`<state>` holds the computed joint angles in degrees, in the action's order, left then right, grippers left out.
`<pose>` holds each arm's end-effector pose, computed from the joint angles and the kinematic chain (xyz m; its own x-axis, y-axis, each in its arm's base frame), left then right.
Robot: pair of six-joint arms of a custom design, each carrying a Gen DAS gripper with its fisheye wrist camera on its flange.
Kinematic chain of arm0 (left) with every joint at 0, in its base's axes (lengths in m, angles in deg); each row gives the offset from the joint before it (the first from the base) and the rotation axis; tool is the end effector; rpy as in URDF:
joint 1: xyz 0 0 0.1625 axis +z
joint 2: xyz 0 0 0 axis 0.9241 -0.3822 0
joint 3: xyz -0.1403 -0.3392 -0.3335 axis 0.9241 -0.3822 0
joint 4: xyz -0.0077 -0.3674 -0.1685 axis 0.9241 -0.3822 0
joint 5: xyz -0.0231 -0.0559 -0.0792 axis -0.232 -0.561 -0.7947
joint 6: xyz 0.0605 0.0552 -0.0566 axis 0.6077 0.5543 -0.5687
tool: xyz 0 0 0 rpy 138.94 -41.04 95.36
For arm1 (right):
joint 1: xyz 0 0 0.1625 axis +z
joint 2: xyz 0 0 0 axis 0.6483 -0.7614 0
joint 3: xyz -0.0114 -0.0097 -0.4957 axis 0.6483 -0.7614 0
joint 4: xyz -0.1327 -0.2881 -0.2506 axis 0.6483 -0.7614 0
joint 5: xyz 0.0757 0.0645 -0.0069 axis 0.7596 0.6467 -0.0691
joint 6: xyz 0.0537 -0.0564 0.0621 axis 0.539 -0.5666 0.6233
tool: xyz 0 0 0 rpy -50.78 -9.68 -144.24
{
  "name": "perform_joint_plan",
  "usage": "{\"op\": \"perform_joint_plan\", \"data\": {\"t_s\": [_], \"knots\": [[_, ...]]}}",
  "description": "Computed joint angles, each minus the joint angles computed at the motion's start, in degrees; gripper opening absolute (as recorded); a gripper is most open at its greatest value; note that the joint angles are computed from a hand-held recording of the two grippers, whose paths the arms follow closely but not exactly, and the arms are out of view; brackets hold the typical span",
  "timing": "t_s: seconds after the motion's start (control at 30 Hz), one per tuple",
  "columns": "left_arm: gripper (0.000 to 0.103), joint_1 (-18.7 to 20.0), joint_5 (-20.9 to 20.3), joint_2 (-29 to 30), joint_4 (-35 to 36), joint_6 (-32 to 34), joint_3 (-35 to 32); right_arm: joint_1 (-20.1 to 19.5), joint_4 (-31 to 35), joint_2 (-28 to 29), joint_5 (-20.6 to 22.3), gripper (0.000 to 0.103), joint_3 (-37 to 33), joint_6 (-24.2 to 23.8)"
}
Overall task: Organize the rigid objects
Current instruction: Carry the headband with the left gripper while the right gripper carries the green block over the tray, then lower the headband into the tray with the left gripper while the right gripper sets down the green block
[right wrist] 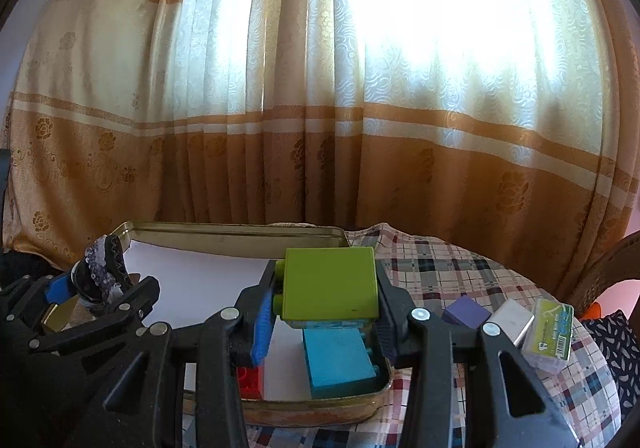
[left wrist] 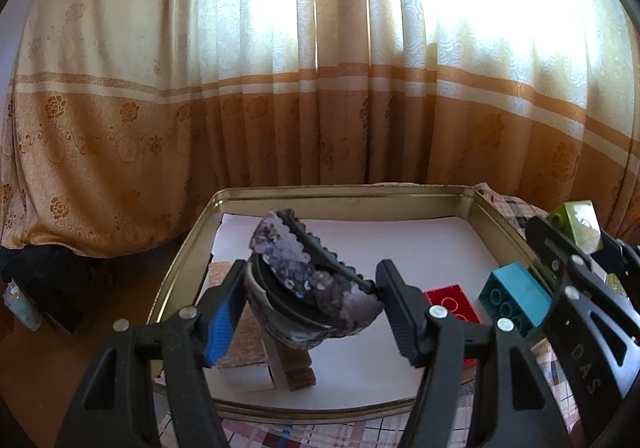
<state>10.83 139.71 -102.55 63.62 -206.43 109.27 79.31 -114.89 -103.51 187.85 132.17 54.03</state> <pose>0.0445 -0.6121 0.2513 -0.6604 0.2865 -0.6941 0.7307 0.4580 -0.5062 0.3698 -0.5514 -0.1646 -0.6346 0.3598 0.6839 -0.5961 0.3353 -0.7296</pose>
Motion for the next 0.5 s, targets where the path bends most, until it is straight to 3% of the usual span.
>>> {"op": "perform_joint_plan", "data": {"t_s": [0.5], "knots": [[0.065,0.2,-0.2,0.1,0.3,0.1,-0.3,-0.6,10.5,0.6,1.0,0.046,-4.2,4.8]]}}
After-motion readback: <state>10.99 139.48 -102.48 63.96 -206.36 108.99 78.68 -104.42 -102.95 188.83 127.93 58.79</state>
